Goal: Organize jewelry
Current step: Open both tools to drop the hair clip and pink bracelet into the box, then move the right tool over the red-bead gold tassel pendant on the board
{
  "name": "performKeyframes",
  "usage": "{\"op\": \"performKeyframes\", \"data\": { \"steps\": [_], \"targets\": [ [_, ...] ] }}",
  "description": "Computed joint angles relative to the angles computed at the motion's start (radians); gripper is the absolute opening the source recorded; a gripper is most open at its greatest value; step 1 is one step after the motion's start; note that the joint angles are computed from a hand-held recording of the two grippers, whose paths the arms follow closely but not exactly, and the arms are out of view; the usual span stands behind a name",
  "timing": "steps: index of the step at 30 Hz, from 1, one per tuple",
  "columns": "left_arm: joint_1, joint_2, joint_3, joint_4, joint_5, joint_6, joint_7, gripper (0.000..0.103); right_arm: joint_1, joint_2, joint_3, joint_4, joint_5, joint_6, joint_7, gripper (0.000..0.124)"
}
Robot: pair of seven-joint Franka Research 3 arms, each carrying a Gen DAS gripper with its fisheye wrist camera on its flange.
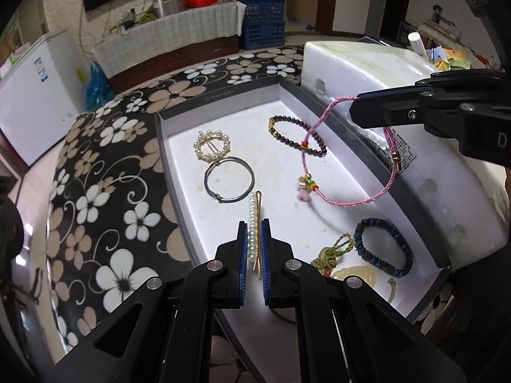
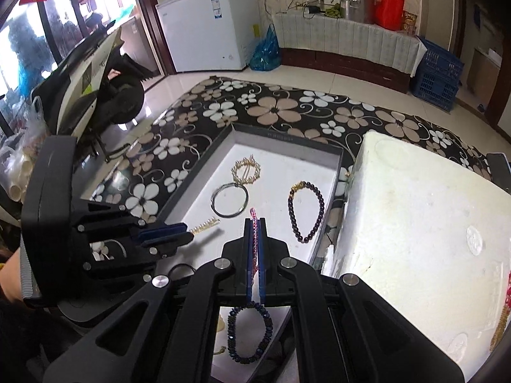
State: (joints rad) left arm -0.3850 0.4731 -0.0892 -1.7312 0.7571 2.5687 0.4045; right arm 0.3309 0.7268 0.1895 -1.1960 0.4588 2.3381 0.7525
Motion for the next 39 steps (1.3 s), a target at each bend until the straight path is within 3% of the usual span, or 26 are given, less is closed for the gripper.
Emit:
{"op": "performKeyframes", "data": {
  "steps": [14,15,16,17,19,20,24,26,31,39],
  "targets": [
    [-0.005,0.033,0.003,0.042,-0.019,-0.031,0.023,0.008,0.009,0.016,-0.015,0.025,-0.036,-0.043,0.015,0.004],
    [-0.003,0.033,0.002,0.041,-0.022,-0.028,0.023,0.01,0.009,0.015,-0.015,0.023,-0.037,-0.042,0.015,0.004],
    [-0.002,0.033,0.001,0.04,-0.027,-0.026,0.025,0.02,0.009,0.013,-0.016,0.019,-0.038,-0.037,0.013,0.005],
    [-0.006,0.033,0.003,0.042,-0.025,-0.032,0.021,0.036,0.007,0.012,-0.015,0.018,-0.037,-0.036,0.012,0.012],
    [-0.016,0.032,0.01,0.044,-0.006,-0.037,0.014,0.045,0.003,0.009,-0.011,0.013,-0.03,-0.028,0.007,0.031],
    [-0.02,0.03,0.013,0.045,0.003,-0.038,0.009,0.045,0.002,0.006,-0.011,0.008,-0.028,-0.021,0.004,0.038],
    [-0.024,0.01,0.018,0.026,0.027,-0.025,-0.031,0.047,-0.015,-0.002,-0.002,0.008,-0.004,-0.015,-0.007,0.04],
    [-0.03,-0.01,0.028,0.007,0.059,-0.015,-0.077,0.052,-0.025,-0.002,0.003,0.015,0.013,-0.012,-0.008,0.048],
    [-0.029,-0.036,0.029,-0.009,0.112,-0.014,-0.157,0.055,-0.05,-0.001,0.006,0.036,0.049,-0.006,-0.005,0.053],
    [-0.038,-0.012,0.014,0.06,0.159,-0.036,-0.167,0.061,-0.104,-0.047,0.013,-0.016,0.119,0.08,-0.05,0.076]
  ]
}}
